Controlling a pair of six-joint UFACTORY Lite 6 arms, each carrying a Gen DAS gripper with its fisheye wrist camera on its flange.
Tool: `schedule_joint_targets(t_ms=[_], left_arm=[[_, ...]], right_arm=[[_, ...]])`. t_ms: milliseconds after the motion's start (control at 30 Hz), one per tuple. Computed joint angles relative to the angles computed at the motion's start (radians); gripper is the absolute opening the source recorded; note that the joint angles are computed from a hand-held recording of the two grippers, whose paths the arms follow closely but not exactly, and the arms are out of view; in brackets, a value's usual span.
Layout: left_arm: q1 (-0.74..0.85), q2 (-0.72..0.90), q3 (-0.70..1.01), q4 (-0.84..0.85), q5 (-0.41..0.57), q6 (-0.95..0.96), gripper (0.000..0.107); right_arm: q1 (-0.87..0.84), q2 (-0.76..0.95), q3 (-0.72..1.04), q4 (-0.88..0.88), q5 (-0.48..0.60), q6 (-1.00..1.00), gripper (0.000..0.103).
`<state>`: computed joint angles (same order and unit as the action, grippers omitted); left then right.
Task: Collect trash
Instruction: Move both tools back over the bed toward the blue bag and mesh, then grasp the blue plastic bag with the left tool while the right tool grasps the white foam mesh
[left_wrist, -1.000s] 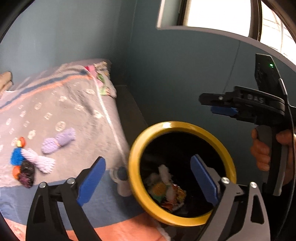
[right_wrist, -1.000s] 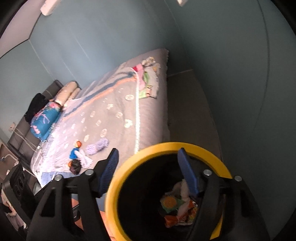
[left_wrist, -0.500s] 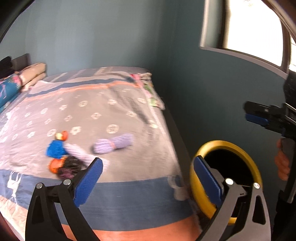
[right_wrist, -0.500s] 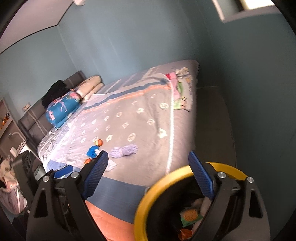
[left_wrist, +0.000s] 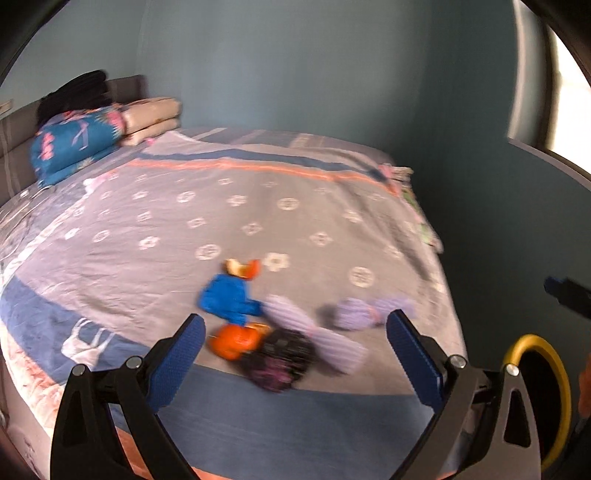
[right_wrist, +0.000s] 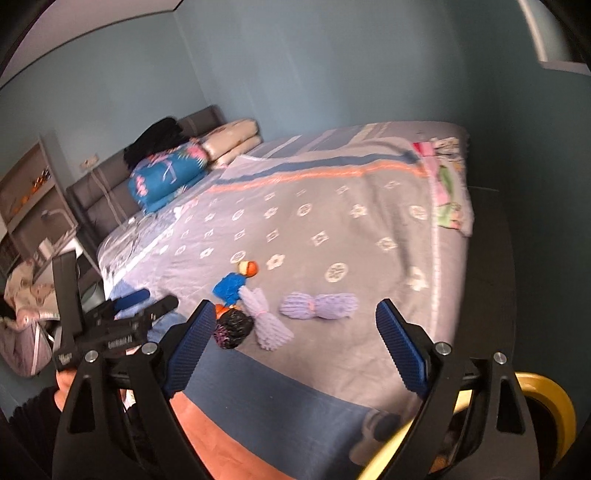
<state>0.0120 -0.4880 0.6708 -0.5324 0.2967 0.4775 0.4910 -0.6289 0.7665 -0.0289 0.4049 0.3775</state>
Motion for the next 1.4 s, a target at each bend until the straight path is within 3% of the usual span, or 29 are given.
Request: schedule_joint_targets(t_ms=[200, 467, 567, 733, 1033, 1167, 1267, 1400], left_arm=[[0.162, 0.188, 0.073, -0.301, -0.016, 0.381, 0.095], [0.204, 0.514, 0.221, -0.488, -0.078, 0.61, 0.095], [0.192, 0.636, 0.3, -0.48, -0.117, 0.611, 0.095], [0.209, 0.815, 0.464, -0.456, -0.095, 0.563, 0.095], [0.179, 1.091, 0.73, -0.056, -0.08, 0.181, 0.095], [0.169, 1.155, 0.789, -0.145, -0.052, 0.259, 0.095], [0.152, 1.187, 0.81, -0.162, -0.053, 0.286, 0.086], [0.14, 1.195, 0.791, -0.322, -0.047, 0.467, 0.063]], right_arm=[[0.115, 0.321, 0.135, -0.161, -0.086, 0.157, 0.085], [0.199, 0.701, 0.322, -0.329, -0.105, 0.271, 0.085], [0.203, 0.824, 0.397, -0.341, -0.105, 0.253, 0.085], [0.204, 1.017, 0.547, -0.359, -0.091, 0.227, 0.084], [0.203, 1.296, 0.836, -0.34, -0.001, 0.138, 0.084], [0.199, 1.384, 0.948, -0.29, 0.034, 0.064, 0.081], [0.203, 1.45, 1.027, -0.299, 0.062, 0.054, 0.079], [0.216, 1.499, 1.083, -0.339, 0.082, 0.08, 0.069]])
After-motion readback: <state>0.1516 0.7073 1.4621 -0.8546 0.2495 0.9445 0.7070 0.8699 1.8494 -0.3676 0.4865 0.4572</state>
